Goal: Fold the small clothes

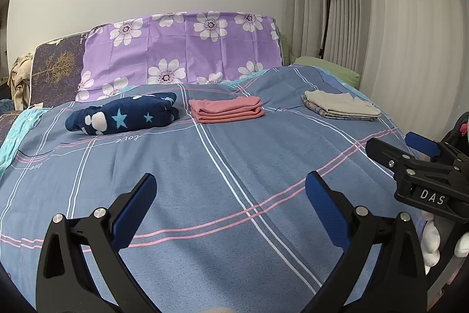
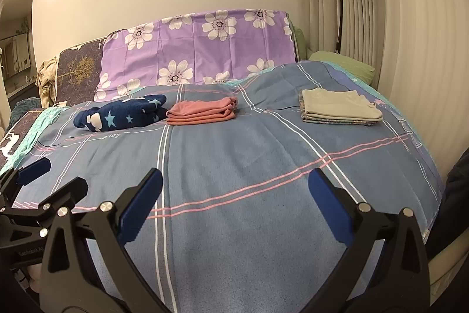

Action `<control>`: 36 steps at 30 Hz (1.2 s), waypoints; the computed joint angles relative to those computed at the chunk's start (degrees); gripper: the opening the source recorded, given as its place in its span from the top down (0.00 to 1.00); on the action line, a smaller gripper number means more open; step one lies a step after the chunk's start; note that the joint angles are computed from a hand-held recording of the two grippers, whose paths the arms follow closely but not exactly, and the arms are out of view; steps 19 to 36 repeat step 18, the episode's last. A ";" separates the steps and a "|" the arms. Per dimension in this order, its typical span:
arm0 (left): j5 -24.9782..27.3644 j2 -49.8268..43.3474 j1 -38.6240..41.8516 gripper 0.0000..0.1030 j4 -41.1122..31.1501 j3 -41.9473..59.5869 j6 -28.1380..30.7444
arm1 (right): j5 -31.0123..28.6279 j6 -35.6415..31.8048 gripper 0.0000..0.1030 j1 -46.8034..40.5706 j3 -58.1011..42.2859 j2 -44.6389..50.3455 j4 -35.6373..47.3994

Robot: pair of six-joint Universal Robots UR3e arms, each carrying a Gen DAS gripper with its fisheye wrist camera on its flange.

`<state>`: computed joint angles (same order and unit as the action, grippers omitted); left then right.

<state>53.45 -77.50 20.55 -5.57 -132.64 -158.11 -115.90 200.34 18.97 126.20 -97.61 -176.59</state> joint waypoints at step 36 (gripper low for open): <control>0.84 0.29 -0.75 0.02 -0.12 -0.22 0.47 | 1.06 -0.27 0.02 -1.02 0.62 -0.34 -0.08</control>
